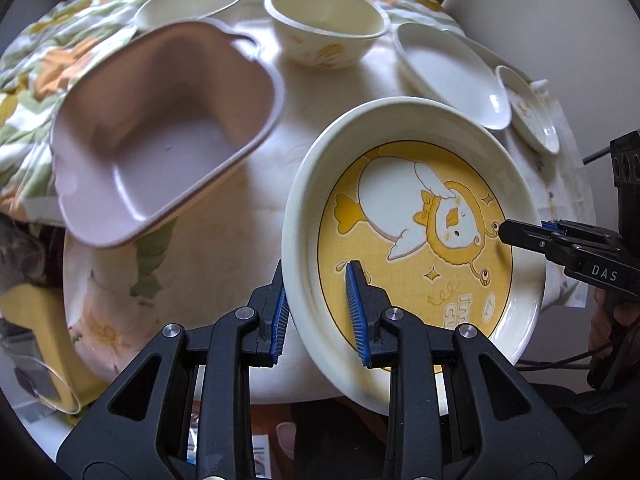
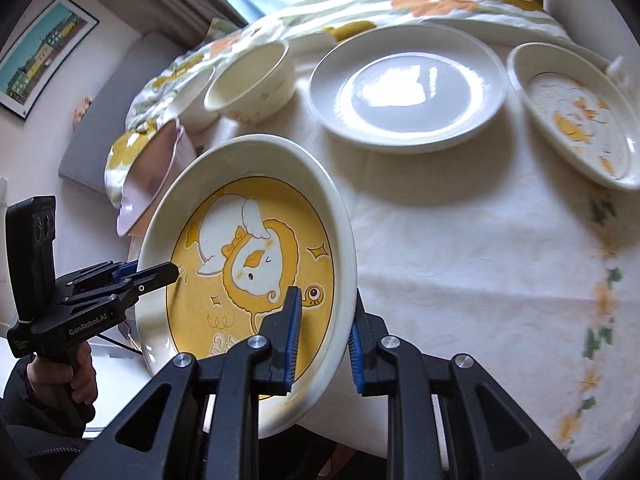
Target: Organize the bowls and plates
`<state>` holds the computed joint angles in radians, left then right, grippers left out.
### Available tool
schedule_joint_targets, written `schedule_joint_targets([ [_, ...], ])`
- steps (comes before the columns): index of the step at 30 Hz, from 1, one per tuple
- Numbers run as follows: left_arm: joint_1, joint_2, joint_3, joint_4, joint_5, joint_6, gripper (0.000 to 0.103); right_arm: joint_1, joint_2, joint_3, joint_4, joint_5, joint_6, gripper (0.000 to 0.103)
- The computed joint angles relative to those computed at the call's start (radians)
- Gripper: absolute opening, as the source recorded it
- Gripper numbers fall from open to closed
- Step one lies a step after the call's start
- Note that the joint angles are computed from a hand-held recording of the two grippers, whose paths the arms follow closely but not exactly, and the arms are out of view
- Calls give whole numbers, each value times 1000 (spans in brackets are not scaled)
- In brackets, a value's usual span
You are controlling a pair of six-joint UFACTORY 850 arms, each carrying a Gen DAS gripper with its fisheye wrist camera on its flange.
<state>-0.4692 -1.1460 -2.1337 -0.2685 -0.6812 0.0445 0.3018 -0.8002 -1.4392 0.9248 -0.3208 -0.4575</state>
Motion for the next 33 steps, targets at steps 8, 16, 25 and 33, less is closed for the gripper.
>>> schedule_joint_targets([
  [8, 38, 0, 36, -38, 29, 69, 24, 32, -86, -108, -191, -20, 181, 20],
  [16, 12, -15, 11, 83, 59, 55, 24, 34, -88, -105, -261, -14, 229, 20],
  [25, -1, -6, 31, 167, 84, 11, 27, 50, -98, -129, -420, -12, 397, 20],
  [33, -21, 39, 108, 272, 172, -81, 86, 65, -81, -106, -411, 41, 380, 48],
])
